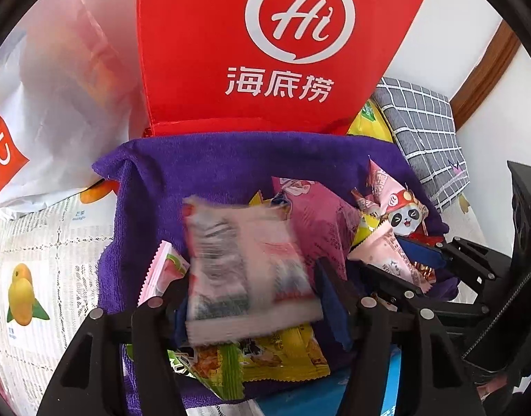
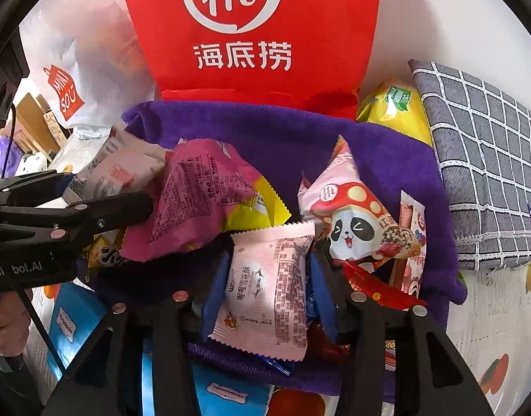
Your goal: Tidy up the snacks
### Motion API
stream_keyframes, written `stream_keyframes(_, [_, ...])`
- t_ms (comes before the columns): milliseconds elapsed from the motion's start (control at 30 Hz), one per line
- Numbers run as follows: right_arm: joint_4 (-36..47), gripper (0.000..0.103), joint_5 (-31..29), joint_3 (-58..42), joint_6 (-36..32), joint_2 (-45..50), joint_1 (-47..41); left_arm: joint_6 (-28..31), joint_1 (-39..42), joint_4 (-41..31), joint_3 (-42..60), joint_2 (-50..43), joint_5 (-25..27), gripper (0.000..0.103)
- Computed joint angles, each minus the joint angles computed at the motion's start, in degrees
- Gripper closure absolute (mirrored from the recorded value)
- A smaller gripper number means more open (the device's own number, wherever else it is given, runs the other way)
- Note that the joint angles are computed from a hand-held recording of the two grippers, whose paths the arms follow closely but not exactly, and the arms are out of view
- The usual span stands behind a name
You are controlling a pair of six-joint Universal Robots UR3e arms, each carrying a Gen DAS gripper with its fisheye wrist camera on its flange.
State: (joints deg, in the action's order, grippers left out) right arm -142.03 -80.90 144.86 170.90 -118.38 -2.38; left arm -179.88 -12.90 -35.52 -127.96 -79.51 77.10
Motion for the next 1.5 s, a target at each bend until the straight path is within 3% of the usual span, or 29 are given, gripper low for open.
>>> stream_keyframes(167, [0.5, 0.048, 0.2, 0.2, -0.2, -1.0, 0.1, 0.0, 0.3, -0.1, 0.0, -0.2, -0.6, 0.036])
stream_keyframes(700, [9.1, 0.048, 0.6, -2.2, -1.8, -7.8, -1.6, -0.5, 1.6, -2.4, -0.5, 4.0, -1.2, 0.027])
stream_keyframes(800, [13.9, 0.047, 2.6, -3.3, -3.0, -13.1, -3.2, -0.1, 3.5, -3.0, -1.6, 8.1, -3.0, 0.017])
stream_keyframes(900, [18.0, 0.047, 3.5, -5.1, -2.7, -17.6, -3.8, 0.8, 5.3, -6.7, -1.6, 12.8, -5.5, 0.014])
stream_keyframes(1100, [26.3, 0.039, 2.6, -8.3, -1.6, -26.8, -4.1, 2.1, 5.7, -15.9, -0.1, 21.7, -4.5, 0.011])
stream_keyframes(1200, [34.4, 0.039, 4.4, -10.1, -1.8, -32.2, -6.7, 2.2, 5.8, -21.3, 0.4, 27.1, -3.7, 0.01])
stream_keyframes(1300, [40.2, 0.039, 4.2, -11.8, 0.5, -36.2, -6.7, 2.1, 6.4, -26.4, 0.1, 33.1, -4.0, 0.01])
stream_keyframes(1433, [40.0, 0.038, -4.8, -13.6, 10.1, -36.1, 4.2, -0.4, 3.3, -29.6, -0.4, 38.7, -1.5, 0.009])
stream_keyframes(1500, [43.6, 0.038, -6.5, -15.0, 13.2, -37.8, 6.9, -2.4, 0.8, -30.5, -0.4, 40.7, 0.3, 0.009])
